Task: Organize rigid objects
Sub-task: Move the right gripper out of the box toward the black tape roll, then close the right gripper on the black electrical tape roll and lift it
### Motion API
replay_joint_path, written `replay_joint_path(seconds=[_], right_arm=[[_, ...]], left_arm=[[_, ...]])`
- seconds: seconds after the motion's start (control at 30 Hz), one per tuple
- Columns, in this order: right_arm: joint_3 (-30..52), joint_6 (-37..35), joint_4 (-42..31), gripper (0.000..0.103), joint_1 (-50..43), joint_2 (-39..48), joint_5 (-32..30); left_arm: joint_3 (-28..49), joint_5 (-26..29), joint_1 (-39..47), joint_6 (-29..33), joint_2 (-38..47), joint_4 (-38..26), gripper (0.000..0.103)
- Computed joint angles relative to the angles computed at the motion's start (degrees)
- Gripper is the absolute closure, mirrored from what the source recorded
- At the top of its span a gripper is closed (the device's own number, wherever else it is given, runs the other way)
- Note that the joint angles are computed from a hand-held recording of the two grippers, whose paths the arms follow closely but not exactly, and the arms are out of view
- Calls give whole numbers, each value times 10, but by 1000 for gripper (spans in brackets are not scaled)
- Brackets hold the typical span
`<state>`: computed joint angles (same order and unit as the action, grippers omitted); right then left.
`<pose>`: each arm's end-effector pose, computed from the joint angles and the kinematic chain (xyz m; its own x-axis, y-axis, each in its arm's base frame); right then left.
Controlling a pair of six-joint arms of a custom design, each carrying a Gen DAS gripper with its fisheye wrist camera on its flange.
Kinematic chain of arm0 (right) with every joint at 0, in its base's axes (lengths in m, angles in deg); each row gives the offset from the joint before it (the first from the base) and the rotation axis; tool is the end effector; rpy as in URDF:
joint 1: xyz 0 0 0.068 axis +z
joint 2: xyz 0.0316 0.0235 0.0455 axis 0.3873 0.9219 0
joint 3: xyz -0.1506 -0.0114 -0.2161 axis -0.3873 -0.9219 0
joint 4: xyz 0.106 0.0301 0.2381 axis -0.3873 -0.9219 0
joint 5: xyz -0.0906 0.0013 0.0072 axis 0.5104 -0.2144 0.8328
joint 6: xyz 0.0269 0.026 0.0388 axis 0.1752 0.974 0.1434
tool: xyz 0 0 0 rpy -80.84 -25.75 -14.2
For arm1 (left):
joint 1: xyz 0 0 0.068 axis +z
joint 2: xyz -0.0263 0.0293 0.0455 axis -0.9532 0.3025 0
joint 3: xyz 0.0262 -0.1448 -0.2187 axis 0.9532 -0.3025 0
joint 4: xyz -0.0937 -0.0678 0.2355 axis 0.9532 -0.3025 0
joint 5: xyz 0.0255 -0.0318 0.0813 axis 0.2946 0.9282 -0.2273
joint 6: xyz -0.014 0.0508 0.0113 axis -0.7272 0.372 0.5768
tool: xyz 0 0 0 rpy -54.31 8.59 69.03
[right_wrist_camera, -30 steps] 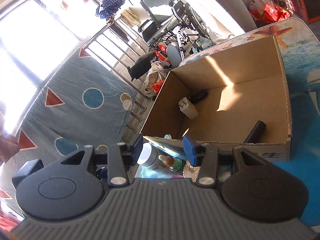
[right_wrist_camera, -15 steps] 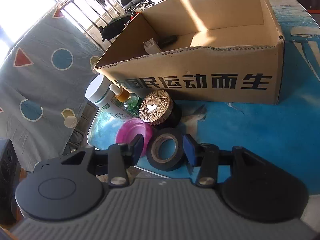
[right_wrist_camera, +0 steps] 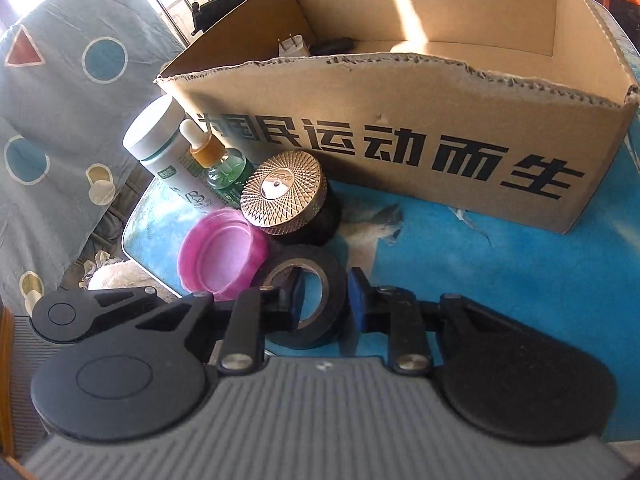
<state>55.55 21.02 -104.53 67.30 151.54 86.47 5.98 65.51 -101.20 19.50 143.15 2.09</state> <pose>0.2381 0.2241 0.1689 -0.8312 0.2699 -0.4861 0.0877 0.9270 0.3647 0.2406 -0.1406 0.1645 -0.5873 0.5909 -0.5532 0.7284 0.6838 -0.0429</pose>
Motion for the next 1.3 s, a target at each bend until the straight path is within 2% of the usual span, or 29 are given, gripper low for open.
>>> replay_joint_path(seconds=[0.2,0.43,0.6,0.77,0.97,1.3], right_arm=[[22,-22,-19,87,-4,28,3],[-15,13,-31,87,-2,-11,20],[-64,54,-37,87,-1,-59,38],[-105,78,-23,87,-4,-93,42],[-104,75,-22,87,-9,-92,34],[-93,68,-37,87,-13,-89,25]], left_arm=[[-13,3,0,-1,7,30,54],[-1,19,-16,6,13,31,54],[-1,6,-44,23,20,53,43],[35,-6,-68,33,65,58,39],[56,-26,-83,34,106,77,38],[58,-32,-84,27,102,71,39]])
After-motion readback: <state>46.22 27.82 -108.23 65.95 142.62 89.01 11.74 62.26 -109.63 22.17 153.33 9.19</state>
